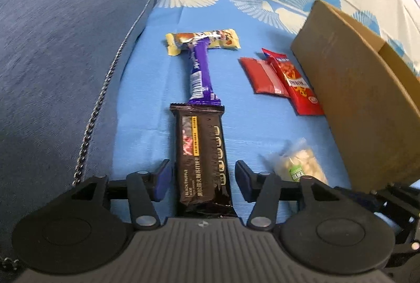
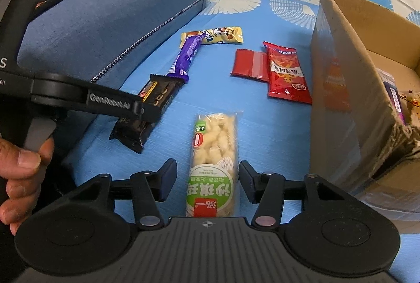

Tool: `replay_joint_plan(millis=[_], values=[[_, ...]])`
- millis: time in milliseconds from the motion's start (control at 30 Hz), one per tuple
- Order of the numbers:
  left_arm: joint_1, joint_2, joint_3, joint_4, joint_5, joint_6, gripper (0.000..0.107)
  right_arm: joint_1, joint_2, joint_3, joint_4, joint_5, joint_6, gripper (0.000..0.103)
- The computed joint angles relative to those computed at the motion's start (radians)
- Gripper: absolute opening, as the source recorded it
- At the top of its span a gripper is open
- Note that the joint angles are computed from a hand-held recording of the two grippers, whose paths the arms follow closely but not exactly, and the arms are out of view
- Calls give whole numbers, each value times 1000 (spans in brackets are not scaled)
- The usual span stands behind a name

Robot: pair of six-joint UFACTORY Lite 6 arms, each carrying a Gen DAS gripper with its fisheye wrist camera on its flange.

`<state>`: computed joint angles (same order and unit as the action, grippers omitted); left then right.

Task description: Organize snacks

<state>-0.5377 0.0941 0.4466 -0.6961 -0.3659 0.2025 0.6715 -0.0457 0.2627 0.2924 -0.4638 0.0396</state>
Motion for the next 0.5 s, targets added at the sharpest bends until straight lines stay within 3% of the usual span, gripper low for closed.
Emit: replay_joint_plan(millis=[100, 500], values=[[-30, 31, 19, -74, -25, 72, 59, -1, 14, 5, 2, -10, -3, 55], [-32, 59, 37, -90, -41, 92, 55, 4, 51, 12, 79, -29, -70, 53]])
